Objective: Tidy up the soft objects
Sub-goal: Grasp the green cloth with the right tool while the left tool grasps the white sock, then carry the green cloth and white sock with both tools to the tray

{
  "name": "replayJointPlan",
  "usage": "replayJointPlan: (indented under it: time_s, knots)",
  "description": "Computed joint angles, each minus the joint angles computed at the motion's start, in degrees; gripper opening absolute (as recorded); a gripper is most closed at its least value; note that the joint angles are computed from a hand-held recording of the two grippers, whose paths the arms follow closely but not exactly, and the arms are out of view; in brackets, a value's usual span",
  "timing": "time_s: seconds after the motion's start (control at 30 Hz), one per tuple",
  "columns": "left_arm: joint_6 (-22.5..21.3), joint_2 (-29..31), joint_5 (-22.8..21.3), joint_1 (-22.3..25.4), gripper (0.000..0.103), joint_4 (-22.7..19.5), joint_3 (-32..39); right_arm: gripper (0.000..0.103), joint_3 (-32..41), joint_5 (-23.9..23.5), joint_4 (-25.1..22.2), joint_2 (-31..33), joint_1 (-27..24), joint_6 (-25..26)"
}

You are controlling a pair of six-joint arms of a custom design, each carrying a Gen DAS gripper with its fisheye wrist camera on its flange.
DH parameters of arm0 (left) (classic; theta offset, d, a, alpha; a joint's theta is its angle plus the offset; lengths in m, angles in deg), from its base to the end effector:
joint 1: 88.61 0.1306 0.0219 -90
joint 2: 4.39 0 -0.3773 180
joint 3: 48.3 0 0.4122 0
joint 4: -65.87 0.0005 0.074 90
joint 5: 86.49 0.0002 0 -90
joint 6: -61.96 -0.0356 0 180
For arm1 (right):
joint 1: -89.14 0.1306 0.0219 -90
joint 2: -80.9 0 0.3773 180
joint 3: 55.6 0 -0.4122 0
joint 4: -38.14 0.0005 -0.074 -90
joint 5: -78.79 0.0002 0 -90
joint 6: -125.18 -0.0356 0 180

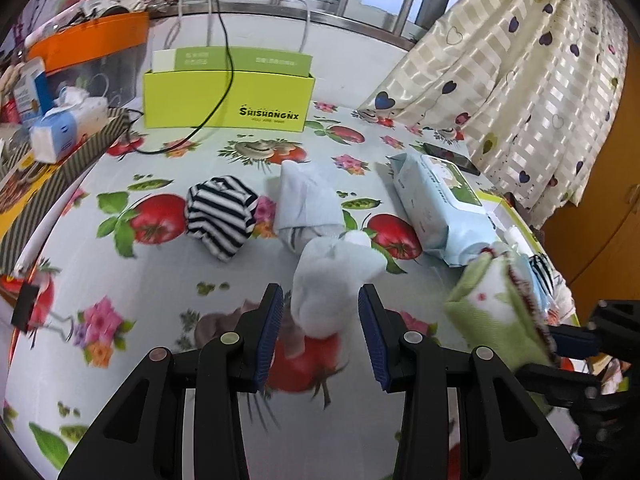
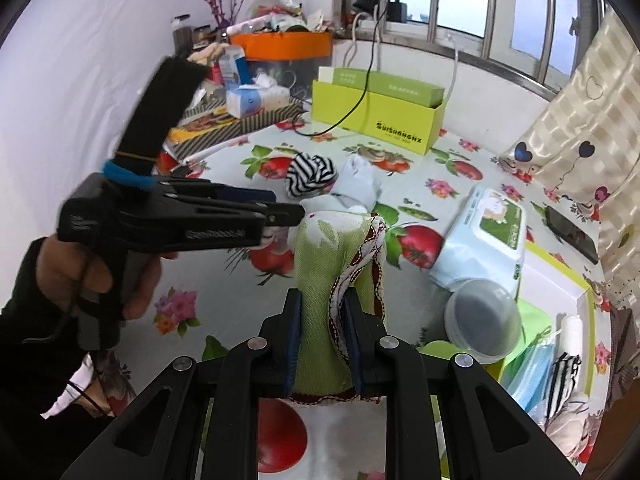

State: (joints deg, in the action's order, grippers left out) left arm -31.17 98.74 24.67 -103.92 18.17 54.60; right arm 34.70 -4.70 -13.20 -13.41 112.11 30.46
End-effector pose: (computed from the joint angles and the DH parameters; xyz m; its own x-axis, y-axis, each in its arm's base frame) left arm 0.5670 -0.1691 0.4167 -0.6887 0.2413 -0.6837 0.5179 0.8237 -0.2310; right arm 0.4430 0.1828 0.4602 -0.6941 -0.2054 -0.6899 -0.2599 0.9653 -0.0259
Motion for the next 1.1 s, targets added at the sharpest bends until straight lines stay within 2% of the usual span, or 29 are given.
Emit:
replayJointPlan:
  time_s: [0.1,0.37,0.53,0.6,0.7,1.1]
  knots:
    - [-0.5,1.52,0.46,-0.53,0.05,-0.33,1.3,0.019,0.02,0.21,0.13,-0.38,-0.45,0.1]
    - [-1.49,5.43,-0.28,-1.64,0.051,-2.88,4.48,0.019,0.24,-0.51,1.03,-0.32,-1.31,0.13]
    - [-1.37,6.08,0.11,-1.89,0.05,-2.73,4.57,0.019,0.25,-0.78,1.11,-0.27,-1.53,0.15]
    - [-1.26,5.7,0.03,-1.89,0.034,-1.99,4.03,0.019,0.09,-0.69,1.34,-0.39,-1.42,-0.06]
    - [-1.18,4.5,-1.97,-2.1,0.03,-0.75,2.71,0.019,-0.16,-0.5,1.73,-0.63,-1.25,-0.29]
    - [2.91,-3.97,-5.98,-1.75,0.029,3.94,-4.54,0.019,-1.36,0.45,3.16,-2.68,-0.29,-0.86]
